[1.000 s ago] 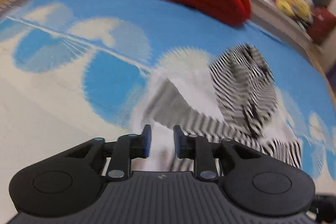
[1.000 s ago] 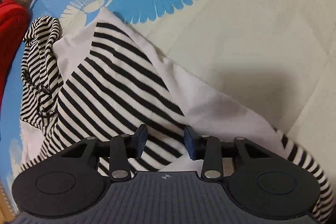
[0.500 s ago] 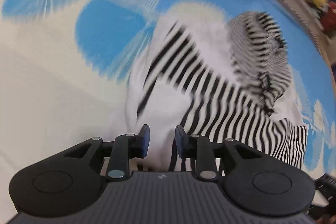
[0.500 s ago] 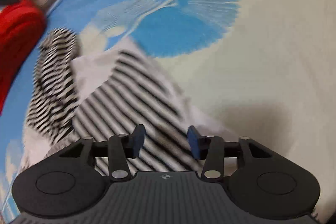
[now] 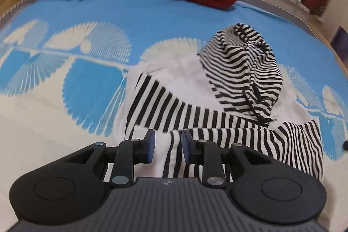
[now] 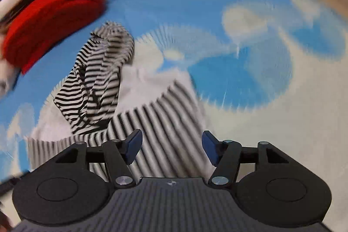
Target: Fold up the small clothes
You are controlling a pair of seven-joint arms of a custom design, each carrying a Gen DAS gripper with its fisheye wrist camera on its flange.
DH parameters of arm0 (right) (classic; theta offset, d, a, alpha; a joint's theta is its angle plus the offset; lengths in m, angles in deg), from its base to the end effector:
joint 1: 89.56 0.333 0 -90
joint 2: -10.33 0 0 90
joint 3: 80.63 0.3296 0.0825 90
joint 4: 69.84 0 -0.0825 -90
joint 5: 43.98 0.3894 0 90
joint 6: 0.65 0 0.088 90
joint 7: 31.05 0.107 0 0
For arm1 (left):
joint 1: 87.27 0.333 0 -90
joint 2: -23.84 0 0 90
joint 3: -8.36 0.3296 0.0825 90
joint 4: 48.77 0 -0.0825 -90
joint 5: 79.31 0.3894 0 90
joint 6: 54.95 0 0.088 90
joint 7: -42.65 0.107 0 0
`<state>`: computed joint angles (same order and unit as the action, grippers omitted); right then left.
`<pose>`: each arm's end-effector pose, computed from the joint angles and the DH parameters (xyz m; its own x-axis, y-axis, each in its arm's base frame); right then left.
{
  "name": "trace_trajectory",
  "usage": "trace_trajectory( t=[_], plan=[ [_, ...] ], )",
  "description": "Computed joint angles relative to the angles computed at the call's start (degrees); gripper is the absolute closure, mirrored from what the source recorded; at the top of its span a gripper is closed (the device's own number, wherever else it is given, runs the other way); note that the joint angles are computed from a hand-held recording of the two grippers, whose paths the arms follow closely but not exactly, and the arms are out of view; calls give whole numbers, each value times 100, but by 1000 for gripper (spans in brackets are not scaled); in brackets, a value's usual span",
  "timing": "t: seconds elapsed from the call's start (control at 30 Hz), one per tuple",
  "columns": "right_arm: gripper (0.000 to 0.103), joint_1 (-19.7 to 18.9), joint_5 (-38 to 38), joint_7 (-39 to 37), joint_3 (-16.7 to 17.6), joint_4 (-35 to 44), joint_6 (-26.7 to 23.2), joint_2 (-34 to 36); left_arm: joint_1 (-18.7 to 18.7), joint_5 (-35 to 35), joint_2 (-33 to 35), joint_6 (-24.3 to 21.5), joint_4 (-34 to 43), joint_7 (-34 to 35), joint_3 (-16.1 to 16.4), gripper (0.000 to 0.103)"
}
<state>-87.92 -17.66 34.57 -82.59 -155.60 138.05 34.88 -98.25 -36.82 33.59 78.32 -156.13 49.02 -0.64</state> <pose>0.7342 0.0024 0.4890 0.2095 -0.9574 -0.1990 -0.8403 -0.0721 -0.5374 0.6048 -0.2020 0.4666 0.6054 -0.7931 0.0667 -0.6151 -0.5194 -0.5932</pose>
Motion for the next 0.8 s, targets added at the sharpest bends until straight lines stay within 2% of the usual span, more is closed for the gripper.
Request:
trace_trajectory(
  t=[0.07,0.13,0.27,0.37,0.57,0.7,0.8],
  plan=[
    [39,9,-90,-358,12,-42,295,-30,-49,252,51,-14,72,-35,14,72],
    [39,-38,-85,-650,42,-7,314,-28,-99,481,48,-47,111,-60,23,70],
    [39,-87,-102,-1157,70,4,247,-65,-312,1244,125,-541,283,-332,40,70],
    [38,-64,-182,-1589,53,-126,443,-133,-421,1583,220,-877,443,-276,31,70],
    [38,-16,-407,-1797,-81,-59,666,-66,-436,1997,367,-895,744,116,85,70],
    [38,-31,-505,-1970,-113,-30,789,-24,-348,2005,1021,-677,1650,704,272,72],
    [38,-4,-632,-1967,-173,16,866,44,-359,2110,1874,-397,2761,1191,516,76]
  ],
)
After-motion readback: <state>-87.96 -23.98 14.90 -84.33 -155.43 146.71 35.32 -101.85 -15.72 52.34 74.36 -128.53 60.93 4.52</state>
